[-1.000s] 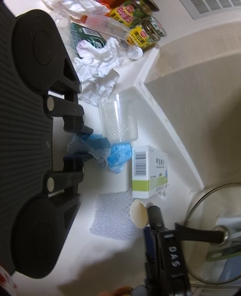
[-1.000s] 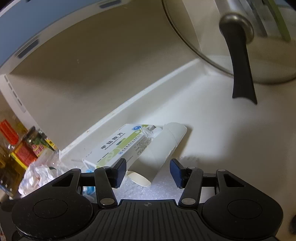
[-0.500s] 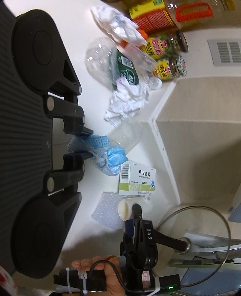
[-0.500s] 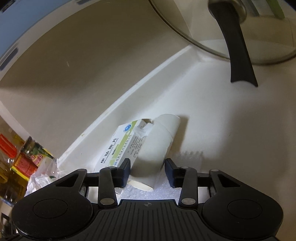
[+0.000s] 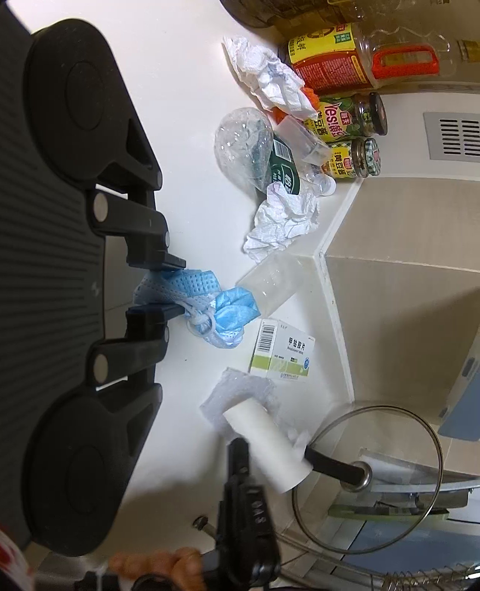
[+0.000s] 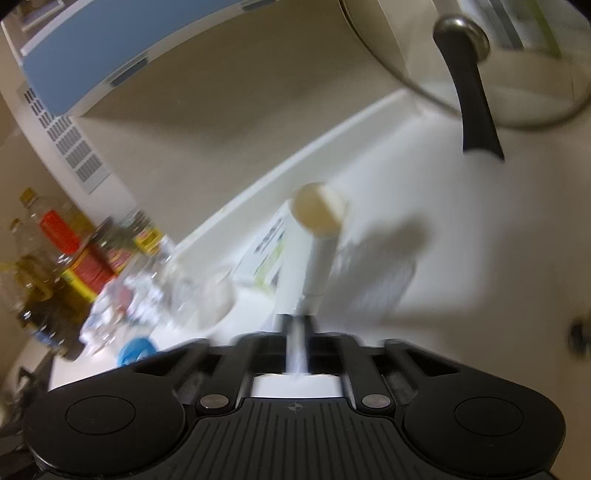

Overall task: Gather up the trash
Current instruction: 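Grasp the white paper roll with the right tool while the left tool grasps the blue mask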

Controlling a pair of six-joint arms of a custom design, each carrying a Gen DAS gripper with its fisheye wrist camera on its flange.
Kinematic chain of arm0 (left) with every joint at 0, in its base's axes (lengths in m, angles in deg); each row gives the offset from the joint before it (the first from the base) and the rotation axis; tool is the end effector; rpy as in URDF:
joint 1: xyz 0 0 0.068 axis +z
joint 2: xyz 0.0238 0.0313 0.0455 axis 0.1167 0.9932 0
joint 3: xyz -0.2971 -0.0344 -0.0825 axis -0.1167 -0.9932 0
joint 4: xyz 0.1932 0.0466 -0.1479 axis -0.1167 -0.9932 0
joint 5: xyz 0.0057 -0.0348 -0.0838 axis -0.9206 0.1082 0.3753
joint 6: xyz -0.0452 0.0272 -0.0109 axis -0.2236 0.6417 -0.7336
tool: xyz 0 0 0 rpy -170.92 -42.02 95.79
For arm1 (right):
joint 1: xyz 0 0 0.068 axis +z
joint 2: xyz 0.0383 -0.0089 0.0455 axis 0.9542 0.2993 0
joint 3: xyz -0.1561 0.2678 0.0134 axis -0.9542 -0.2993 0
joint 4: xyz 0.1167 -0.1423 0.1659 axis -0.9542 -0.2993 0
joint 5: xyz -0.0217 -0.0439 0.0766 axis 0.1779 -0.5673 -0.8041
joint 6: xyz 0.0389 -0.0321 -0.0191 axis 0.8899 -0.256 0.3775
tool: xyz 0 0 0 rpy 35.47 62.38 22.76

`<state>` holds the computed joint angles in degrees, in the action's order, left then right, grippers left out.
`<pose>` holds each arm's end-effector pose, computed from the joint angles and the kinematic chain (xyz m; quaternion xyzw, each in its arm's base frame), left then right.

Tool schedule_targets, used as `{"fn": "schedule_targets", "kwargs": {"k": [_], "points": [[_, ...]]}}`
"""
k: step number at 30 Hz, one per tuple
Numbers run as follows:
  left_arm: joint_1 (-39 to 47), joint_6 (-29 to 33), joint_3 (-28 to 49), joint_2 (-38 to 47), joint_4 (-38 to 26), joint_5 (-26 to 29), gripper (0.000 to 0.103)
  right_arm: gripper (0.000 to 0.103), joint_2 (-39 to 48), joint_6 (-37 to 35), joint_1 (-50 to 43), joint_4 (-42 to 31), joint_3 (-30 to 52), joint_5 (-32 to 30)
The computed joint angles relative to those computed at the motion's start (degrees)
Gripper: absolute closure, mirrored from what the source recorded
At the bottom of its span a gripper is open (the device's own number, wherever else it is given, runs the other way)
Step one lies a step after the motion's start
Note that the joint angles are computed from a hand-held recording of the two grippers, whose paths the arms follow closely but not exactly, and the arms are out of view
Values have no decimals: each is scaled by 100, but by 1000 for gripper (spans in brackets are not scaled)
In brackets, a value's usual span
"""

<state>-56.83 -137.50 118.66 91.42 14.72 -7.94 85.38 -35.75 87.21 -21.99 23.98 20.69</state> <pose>0.1172 -0.1784 0.2674 -0.1267 0.9015 0.0001 0.4138 0.2936 0.0949 0.2688 -0.1241 0.8951 0.3123 0.2931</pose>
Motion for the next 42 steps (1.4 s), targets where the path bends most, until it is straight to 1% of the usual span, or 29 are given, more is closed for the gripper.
{"fn": "schedule_targets", "kwargs": {"k": [6,10,11,12,13,14,15,19,21,23,26,28,30,31,33,34,38,42], "points": [[-313,-578,-30,-36,-434,-56,87,102,-387,-861,30,-476,-361,87],[-345,-690,-19,-15,-518,-63,87,101,-717,-1986,138,-489,-554,570],[-326,-656,-22,-10,-485,-54,87,94,-786,-2306,164,-452,-592,736],[-290,-605,-17,5,-441,-42,87,69,-808,-2632,167,-395,-604,869],[-248,-537,-8,22,-387,-30,87,52,-808,-2908,135,-298,-637,944],[-210,-472,7,42,-337,-23,87,29,-804,-3167,92,-173,-666,995],[-177,-418,18,65,-283,-19,87,27,-792,-3415,46,-42,-690,994],[-51,-251,80,186,-136,50,87,27,-379,-4728,37,169,-556,1144],[-20,-243,111,248,-131,91,87,27,-120,-5157,72,316,-488,1227],[-2,-261,133,291,-145,131,87,27,161,-5350,85,361,-328,1225],[34,-267,127,312,-138,187,87,28,530,-5441,86,125,27,1141],[59,-262,128,326,-131,200,87,30,655,-5541,110,71,136,1170],[82,-238,117,326,-105,222,87,44,726,-5517,87,11,213,1119],[80,-236,112,323,-103,224,87,46,719,-5510,100,-68,254,1116],[55,-271,100,307,-110,219,87,53,624,-5548,145,-6,162,1181],[24,-316,104,307,-145,202,87,55,563,-5550,159,5,112,1189],[-138,-513,121,284,-312,135,87,73,189,-5354,207,41,-86,1167],[-364,-789,109,237,-482,30,87,74,-95,-5080,301,17,-233,1178]]}}
